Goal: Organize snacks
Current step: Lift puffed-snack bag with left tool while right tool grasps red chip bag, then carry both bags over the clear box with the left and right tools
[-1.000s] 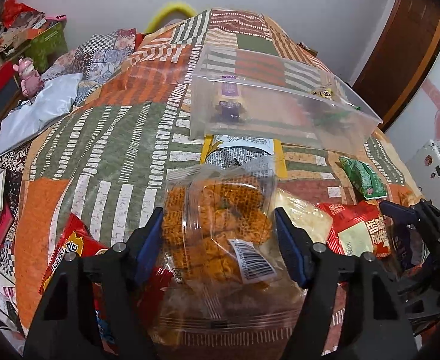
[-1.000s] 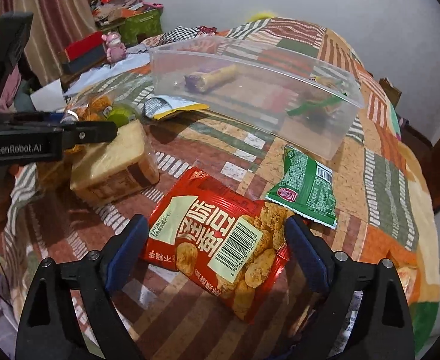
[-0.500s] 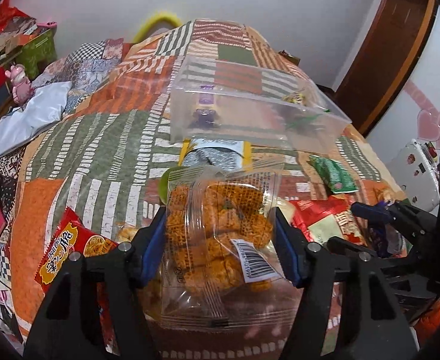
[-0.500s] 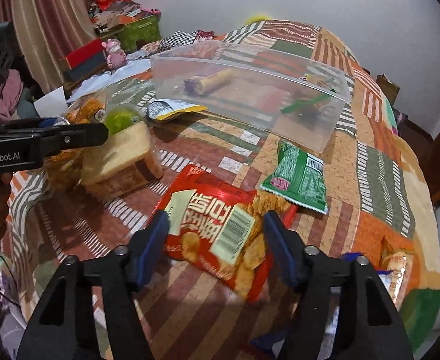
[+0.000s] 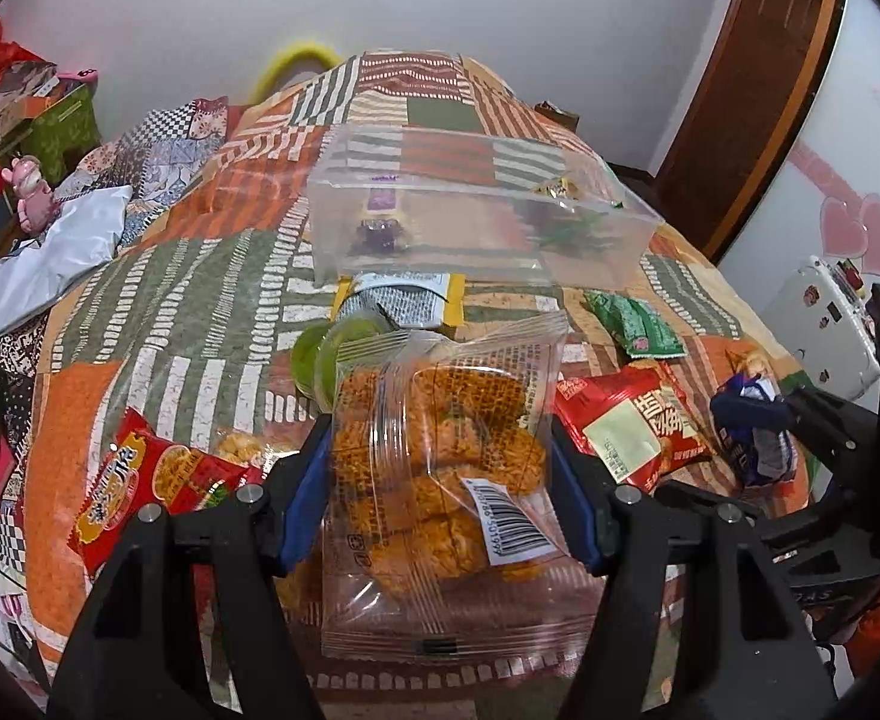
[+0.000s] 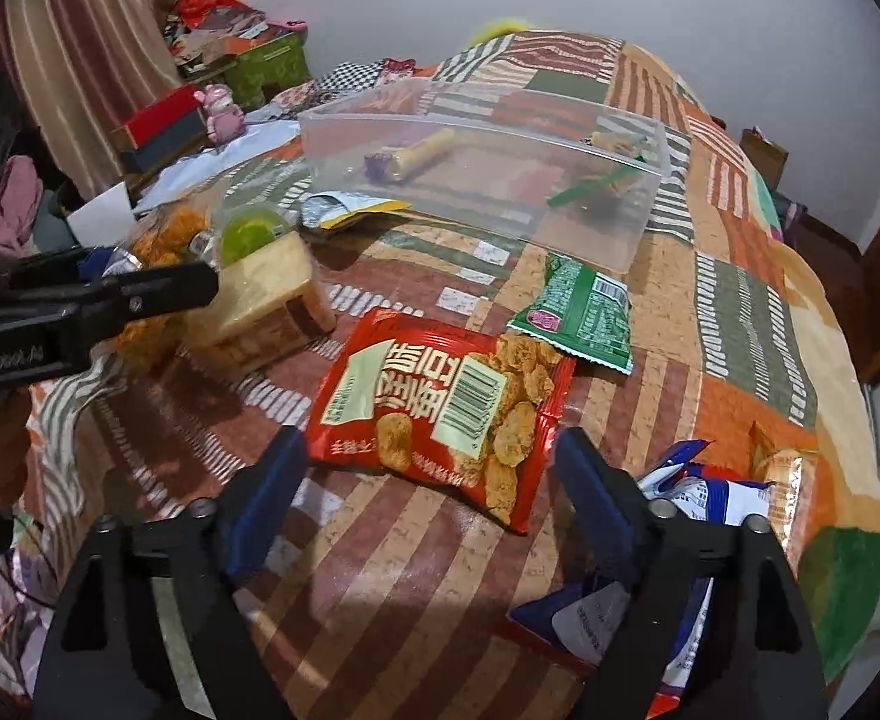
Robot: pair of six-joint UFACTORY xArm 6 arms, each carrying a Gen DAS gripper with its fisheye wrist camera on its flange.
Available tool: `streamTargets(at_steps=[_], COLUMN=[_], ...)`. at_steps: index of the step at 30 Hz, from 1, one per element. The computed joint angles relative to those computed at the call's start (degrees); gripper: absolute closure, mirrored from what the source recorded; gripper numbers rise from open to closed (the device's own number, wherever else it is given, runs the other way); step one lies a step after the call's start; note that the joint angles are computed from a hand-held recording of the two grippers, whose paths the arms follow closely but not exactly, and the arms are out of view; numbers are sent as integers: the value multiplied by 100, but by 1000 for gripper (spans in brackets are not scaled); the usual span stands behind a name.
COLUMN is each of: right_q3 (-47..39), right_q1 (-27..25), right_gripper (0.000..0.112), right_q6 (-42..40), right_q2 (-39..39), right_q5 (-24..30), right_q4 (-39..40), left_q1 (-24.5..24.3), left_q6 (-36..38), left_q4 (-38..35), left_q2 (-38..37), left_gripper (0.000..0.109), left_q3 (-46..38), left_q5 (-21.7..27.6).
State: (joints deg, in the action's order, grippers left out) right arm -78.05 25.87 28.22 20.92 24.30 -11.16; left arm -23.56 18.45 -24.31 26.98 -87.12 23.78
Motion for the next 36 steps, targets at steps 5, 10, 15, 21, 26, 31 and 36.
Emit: streamTargets(at_steps=[5, 10, 15, 21, 26, 31, 36], right_q3=[-358, -819, -853, -713, -497, -326, -345], right_q1=[7, 70, 69, 21, -24, -46, -100], right_gripper=[21, 9, 11, 37, 44, 55, 69], right_q6=[-8, -33, 156, 429, 473, 398, 323], right_q2=[323, 717, 776, 667, 510, 293, 198], right_q5=[131, 329, 288, 156, -104, -284, -438], right_q4=[152, 47, -257, -549, -445, -303, -310], left_q1=[-4, -46, -40, -42, -53, -55, -58], left_q6=[-21, -182, -166, -132, 50, 42, 78], left_q4=[-7, 296, 316, 291, 92, 84, -17], left_q2=[139, 222, 272, 310, 233, 152, 89], left_gripper=[44, 44, 44, 44, 44, 44, 44], left_q3=[-110, -122, -150, -199, -123, -103, -181], left_q5=[115, -35, -74, -115, -214, -344, -422])
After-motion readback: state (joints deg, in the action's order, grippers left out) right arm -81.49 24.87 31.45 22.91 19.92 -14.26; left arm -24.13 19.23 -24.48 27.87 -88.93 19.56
